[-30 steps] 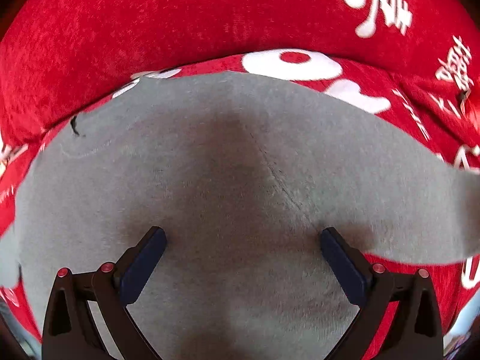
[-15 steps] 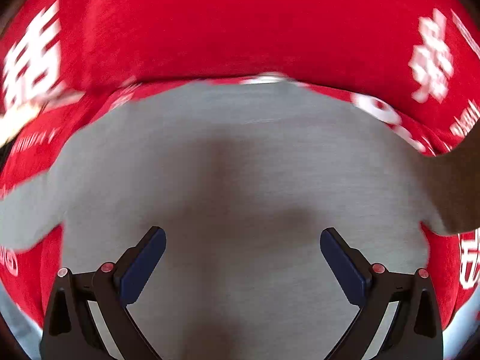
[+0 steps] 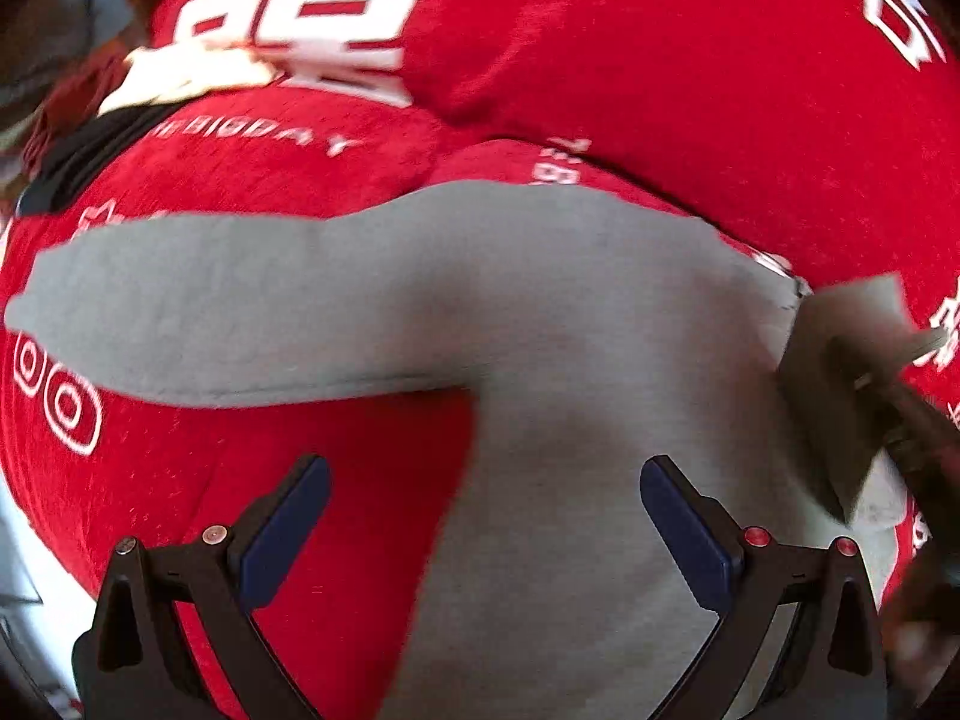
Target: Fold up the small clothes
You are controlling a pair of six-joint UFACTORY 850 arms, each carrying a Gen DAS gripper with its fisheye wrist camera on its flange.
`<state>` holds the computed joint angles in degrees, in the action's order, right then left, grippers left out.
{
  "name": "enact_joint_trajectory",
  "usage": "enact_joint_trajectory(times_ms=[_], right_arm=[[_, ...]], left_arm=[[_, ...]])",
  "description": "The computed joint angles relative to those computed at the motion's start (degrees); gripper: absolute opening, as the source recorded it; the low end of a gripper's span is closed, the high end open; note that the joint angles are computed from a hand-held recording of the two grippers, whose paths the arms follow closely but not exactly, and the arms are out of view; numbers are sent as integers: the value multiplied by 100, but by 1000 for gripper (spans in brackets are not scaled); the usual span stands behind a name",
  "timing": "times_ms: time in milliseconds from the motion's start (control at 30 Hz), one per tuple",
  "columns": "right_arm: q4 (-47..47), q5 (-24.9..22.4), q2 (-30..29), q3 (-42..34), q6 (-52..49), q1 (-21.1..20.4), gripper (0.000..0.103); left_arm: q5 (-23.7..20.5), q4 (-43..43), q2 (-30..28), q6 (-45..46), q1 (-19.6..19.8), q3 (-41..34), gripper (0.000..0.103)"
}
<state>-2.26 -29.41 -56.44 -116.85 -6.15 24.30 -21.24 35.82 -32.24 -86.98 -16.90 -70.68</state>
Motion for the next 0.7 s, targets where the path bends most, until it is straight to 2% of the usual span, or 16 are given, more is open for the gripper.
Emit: enact_joint_trajectory(times_ms=[133, 233, 300, 333, 367, 467, 567, 700], right_arm=[[-568, -160, -276, -37, 356, 182, 7], [106, -595, -508, -350, -389, 202, 12], [433, -806, -541, -419, -919, 218, 39], [557, -781, -474, -336, -1183, 238, 63], [676, -674, -369, -203, -1382, 242, 77], [1112, -379, 9, 201, -2029, 222, 78], [2355, -573, 341, 398, -3119, -16, 78], [3500, -626, 740, 704, -3828, -499, 79]], left_arm=[[283, 6, 173, -211, 109, 392, 103], [372, 27, 229, -335, 108, 523, 103], [426, 29, 257, -385, 110, 573, 103], [416, 48, 282, -432, 103, 599, 103], [402, 94, 317, -511, 96, 631, 103], [315, 480, 473, -1015, 70, 760, 103], [167, 783, 546, -1402, 34, 757, 103], [149, 526, 390, -1021, -63, 381, 103]])
